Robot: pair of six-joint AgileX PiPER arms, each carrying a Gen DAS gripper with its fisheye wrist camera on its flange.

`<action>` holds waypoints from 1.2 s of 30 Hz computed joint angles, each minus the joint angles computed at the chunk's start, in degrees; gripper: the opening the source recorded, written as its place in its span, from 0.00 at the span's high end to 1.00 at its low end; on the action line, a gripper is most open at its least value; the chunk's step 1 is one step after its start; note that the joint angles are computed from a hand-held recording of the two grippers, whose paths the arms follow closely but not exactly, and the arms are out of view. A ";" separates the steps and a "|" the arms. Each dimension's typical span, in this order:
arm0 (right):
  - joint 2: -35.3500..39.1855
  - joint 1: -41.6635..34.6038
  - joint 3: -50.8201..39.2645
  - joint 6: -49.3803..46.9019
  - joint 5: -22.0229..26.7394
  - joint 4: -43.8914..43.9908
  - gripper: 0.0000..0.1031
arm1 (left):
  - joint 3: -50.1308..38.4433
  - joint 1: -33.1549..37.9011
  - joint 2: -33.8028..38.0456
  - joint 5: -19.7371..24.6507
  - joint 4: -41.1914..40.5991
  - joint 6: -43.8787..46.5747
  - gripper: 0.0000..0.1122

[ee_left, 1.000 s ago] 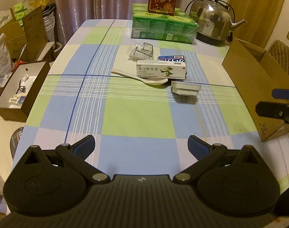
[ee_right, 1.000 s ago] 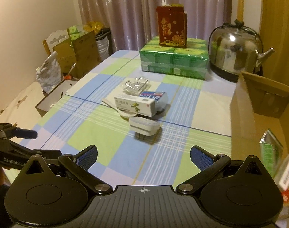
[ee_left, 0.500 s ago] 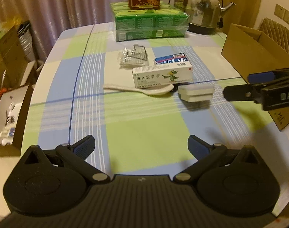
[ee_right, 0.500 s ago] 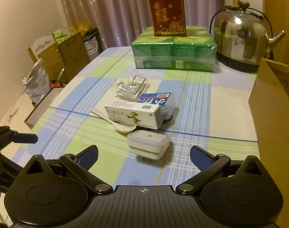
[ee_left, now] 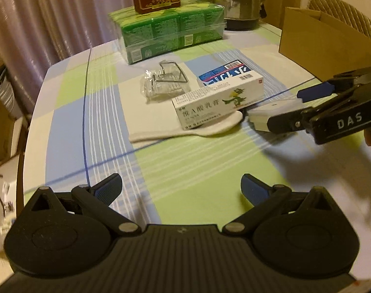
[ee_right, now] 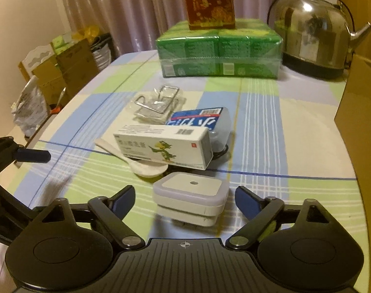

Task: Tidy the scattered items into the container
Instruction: 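Grasp the white square plug-in container with the right gripper, then grasp the white spoon by its handle with the left gripper while the right holds the container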

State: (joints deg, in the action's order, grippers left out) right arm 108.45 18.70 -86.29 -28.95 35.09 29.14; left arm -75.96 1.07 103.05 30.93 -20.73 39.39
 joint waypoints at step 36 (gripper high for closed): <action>-3.16 -5.80 4.55 -9.42 3.52 7.06 0.38 | -36.99 1.41 24.31 27.79 -4.22 14.15 0.83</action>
